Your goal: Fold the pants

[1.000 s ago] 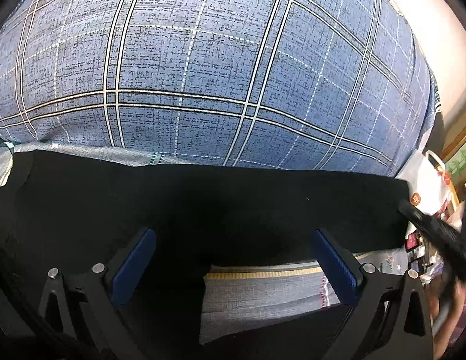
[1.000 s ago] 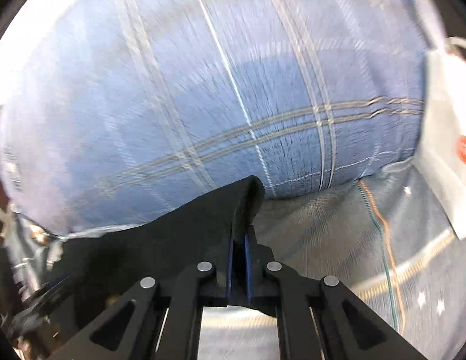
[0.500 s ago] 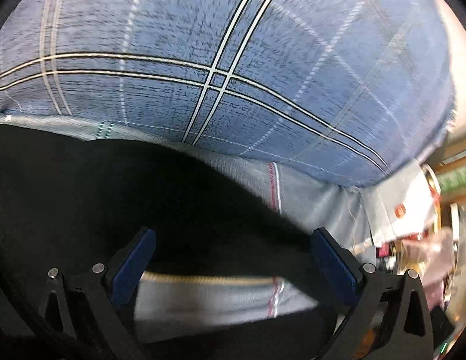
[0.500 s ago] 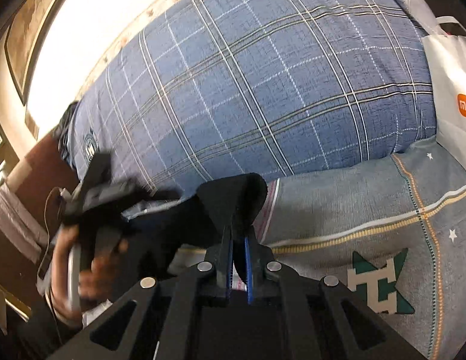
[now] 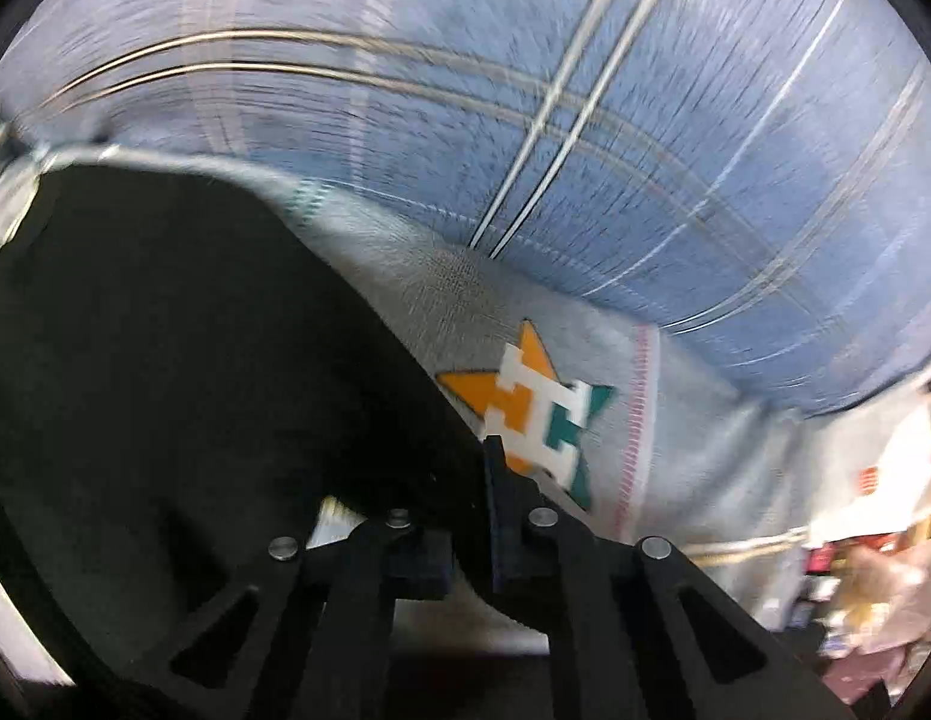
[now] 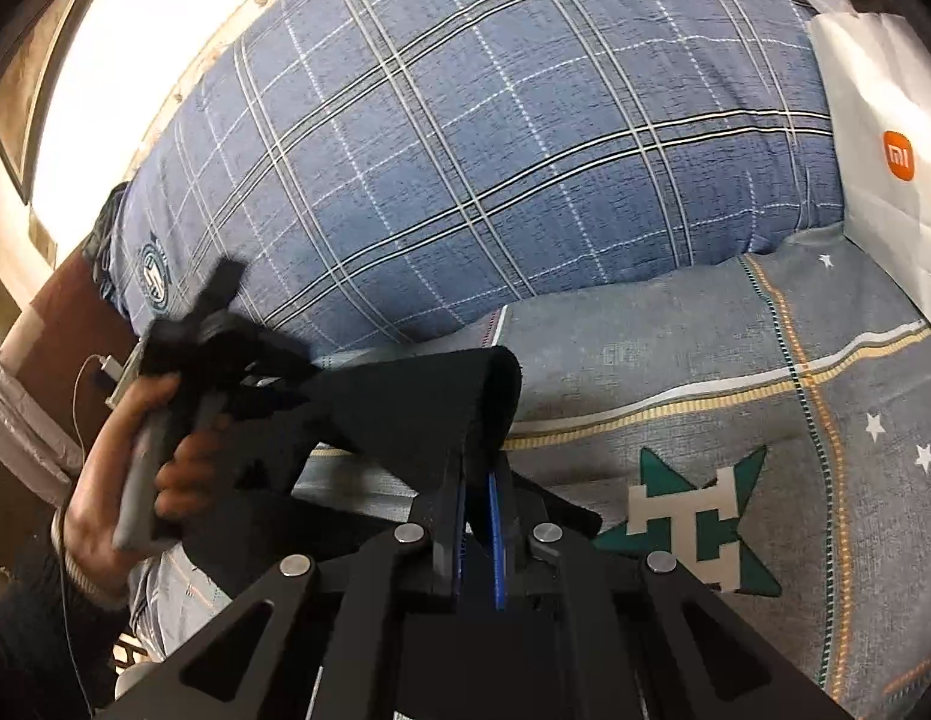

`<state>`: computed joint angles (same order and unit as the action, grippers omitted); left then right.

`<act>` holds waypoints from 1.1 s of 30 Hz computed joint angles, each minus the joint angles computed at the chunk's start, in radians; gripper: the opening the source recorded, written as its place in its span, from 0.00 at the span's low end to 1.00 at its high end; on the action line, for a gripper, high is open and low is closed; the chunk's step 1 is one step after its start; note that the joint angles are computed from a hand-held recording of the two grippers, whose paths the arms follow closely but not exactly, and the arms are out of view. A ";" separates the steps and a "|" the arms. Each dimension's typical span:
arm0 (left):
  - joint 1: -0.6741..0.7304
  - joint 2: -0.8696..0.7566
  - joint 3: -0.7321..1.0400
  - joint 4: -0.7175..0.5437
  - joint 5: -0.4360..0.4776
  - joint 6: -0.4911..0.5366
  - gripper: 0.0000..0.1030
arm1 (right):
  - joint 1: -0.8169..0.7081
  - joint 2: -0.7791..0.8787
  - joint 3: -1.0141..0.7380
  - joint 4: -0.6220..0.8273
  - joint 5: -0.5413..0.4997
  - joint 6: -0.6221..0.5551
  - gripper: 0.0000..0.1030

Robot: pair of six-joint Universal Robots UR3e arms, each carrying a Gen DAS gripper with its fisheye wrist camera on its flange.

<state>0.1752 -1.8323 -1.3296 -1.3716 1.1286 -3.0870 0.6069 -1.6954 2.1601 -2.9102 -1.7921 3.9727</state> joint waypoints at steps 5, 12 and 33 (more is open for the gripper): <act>0.223 0.377 -0.436 -0.042 -0.132 0.232 0.07 | 0.016 -0.033 0.051 -0.048 -0.002 -0.045 0.08; 0.572 0.705 -0.812 -0.280 -0.281 0.697 0.07 | 0.128 -0.056 0.009 0.188 0.000 0.021 0.21; 0.620 0.799 -0.750 -0.489 -0.327 0.795 0.05 | 0.116 0.069 -0.018 0.172 0.073 0.265 0.09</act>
